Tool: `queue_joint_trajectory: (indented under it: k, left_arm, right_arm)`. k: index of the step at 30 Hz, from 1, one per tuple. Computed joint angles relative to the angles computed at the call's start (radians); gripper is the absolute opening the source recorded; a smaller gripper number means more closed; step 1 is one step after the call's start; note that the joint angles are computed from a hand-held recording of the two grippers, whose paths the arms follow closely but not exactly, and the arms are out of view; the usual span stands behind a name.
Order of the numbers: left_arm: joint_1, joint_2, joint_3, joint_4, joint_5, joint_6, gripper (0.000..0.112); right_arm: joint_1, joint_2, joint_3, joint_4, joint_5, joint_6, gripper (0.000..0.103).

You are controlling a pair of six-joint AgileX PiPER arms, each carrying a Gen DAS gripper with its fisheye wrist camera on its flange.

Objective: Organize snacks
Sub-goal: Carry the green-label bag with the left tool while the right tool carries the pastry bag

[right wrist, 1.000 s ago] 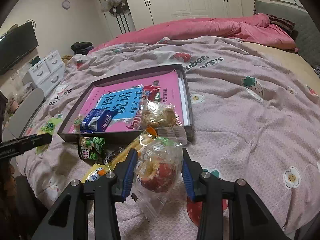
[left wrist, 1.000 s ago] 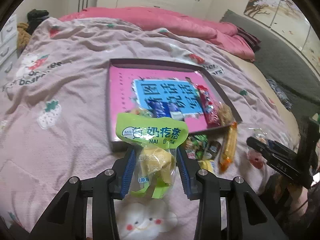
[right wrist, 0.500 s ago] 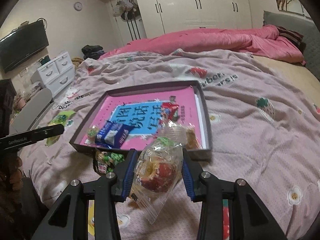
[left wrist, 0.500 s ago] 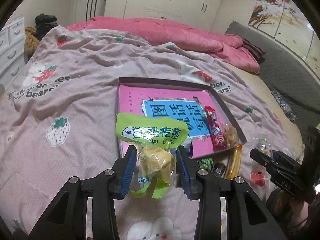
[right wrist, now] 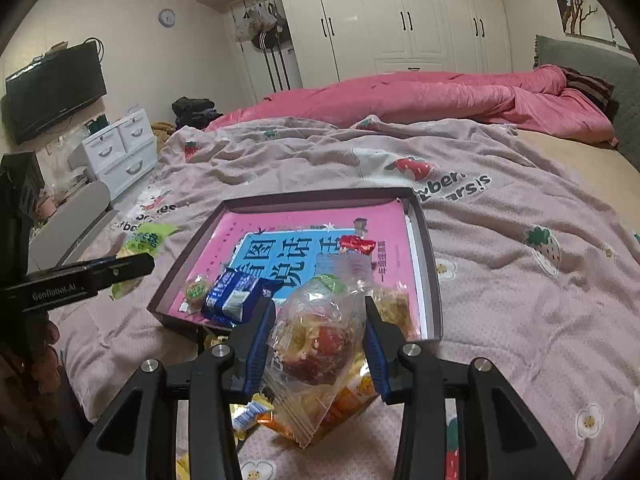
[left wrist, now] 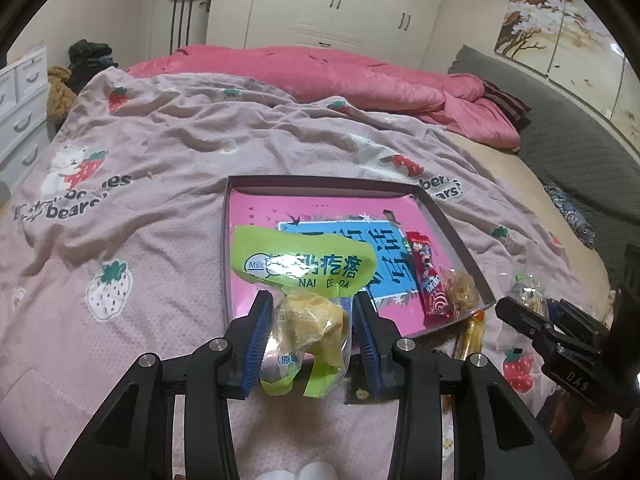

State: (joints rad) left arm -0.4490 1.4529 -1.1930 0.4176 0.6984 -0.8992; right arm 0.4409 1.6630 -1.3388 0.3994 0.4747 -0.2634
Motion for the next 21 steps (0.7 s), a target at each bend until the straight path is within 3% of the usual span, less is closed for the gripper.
queue_joint_trajectory:
  k: [21]
  left_arm:
    - [0.08,0.109,-0.001,-0.112,-0.085,0.115,0.043]
  right_arm:
    - [0.04,0.11,-0.151,-0.063,0.021,0.074,0.043]
